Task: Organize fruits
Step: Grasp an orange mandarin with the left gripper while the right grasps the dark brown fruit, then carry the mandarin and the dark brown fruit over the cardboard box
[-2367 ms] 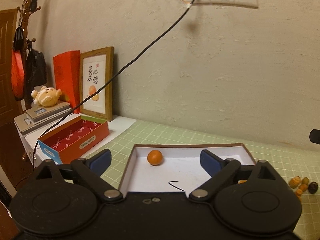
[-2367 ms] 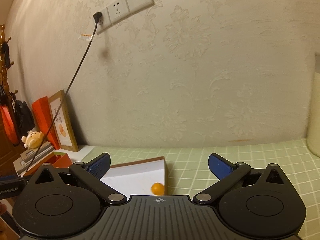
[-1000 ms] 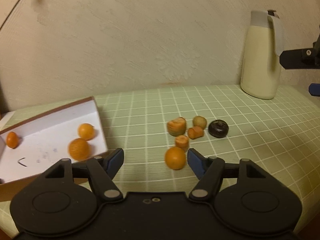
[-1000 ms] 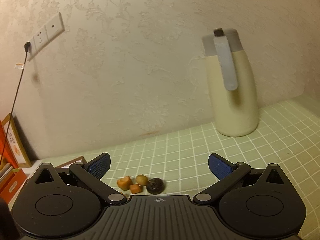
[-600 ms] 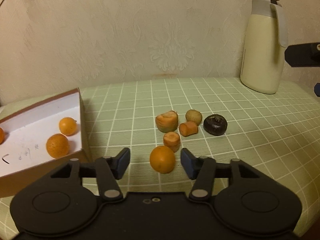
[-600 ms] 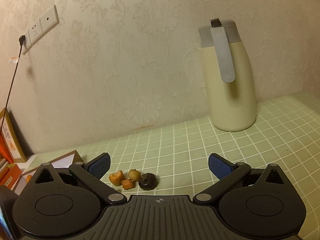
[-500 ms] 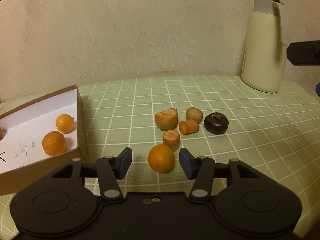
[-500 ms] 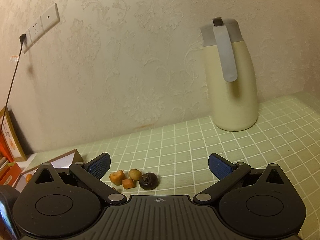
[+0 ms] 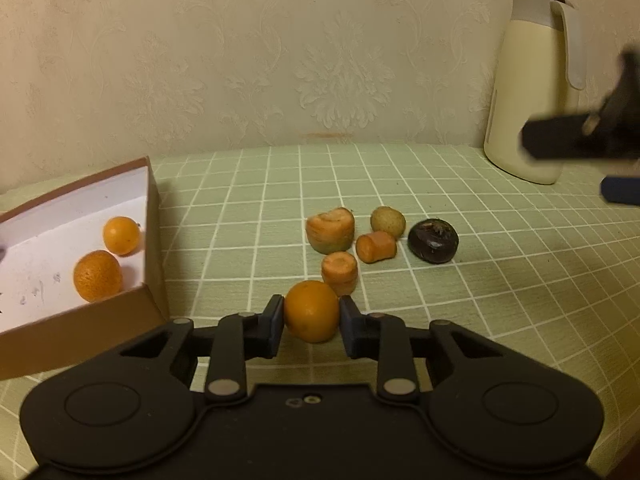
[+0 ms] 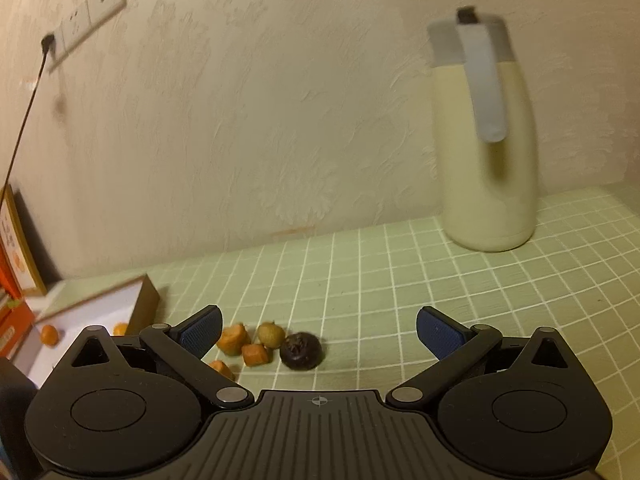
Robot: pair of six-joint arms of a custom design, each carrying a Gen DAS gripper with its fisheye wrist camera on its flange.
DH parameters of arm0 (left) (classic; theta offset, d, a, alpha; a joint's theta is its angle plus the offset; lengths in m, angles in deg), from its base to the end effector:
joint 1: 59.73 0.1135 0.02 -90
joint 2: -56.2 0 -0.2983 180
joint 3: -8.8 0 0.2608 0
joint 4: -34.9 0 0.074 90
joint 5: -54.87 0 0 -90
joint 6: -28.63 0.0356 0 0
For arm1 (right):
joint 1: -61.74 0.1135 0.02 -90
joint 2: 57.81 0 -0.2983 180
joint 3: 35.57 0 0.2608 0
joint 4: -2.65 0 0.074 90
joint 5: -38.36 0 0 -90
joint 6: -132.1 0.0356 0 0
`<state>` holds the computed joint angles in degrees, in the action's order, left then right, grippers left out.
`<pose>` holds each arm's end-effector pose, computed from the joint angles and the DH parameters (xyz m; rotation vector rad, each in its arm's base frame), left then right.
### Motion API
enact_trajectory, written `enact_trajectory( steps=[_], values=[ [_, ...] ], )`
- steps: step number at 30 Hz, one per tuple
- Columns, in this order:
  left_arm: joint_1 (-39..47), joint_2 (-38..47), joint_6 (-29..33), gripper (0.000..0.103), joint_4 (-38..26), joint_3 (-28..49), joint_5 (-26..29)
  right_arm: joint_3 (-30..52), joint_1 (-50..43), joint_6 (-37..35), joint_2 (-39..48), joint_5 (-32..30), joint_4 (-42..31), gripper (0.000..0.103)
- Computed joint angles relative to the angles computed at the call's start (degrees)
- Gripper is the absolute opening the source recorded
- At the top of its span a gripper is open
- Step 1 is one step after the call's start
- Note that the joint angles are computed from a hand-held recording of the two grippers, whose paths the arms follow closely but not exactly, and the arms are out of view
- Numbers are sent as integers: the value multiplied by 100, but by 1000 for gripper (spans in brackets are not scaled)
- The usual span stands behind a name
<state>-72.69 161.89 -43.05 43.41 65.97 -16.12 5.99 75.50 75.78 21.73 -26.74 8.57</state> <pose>0.3442 -0.0911 0.1361 0.7713 2.1073 -0.3254 0.2576 0.0476 0.1899 0.6037 1.9836 0.0423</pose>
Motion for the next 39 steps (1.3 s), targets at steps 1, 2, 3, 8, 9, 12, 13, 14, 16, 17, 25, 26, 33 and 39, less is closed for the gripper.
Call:
enact_trajectory(
  steps=[1,2,3,8,9,12,13,14,16,17,25,26,33,39],
  values=[
    [31,-30,-11,19,-9,-4,26,38,4,-21,120,-11,24,103],
    [54,-66,-8,19,-7,-17,33,57,21,-20,232,-13,63,103],
    [68,-97,-5,19,17,-36,9,109,-2,-3,339,-93,44,103],
    [164,-179,-14,19,12,-42,27,377,-75,-18,842,-424,44,83],
    [182,-194,-10,19,13,-41,37,426,-101,30,938,-489,43,83],
    [242,-237,3,19,-9,-25,83,524,-172,54,1154,-627,110,78],
    [268,-256,-2,19,-11,-31,104,589,-194,27,1239,-667,100,76],
    [293,-276,-11,19,-14,-31,126,653,-217,10,1320,-704,89,71],
    [324,-299,-10,19,20,-39,150,781,-282,-3,1495,-779,40,60],
    [349,-315,-1,19,10,-36,177,846,-299,4,1568,-799,-2,56],
    [559,-429,-20,19,-72,-19,342,1113,-410,28,1965,-976,33,56],
    [582,-431,-28,19,-77,-13,353,1157,-398,14,2002,-919,8,56],
    [693,-505,-65,19,-87,-14,433,1400,-445,30,2274,-927,-104,45],
    [802,-565,-34,19,-161,12,492,1573,-478,18,2450,-905,-174,45]
  ],
)
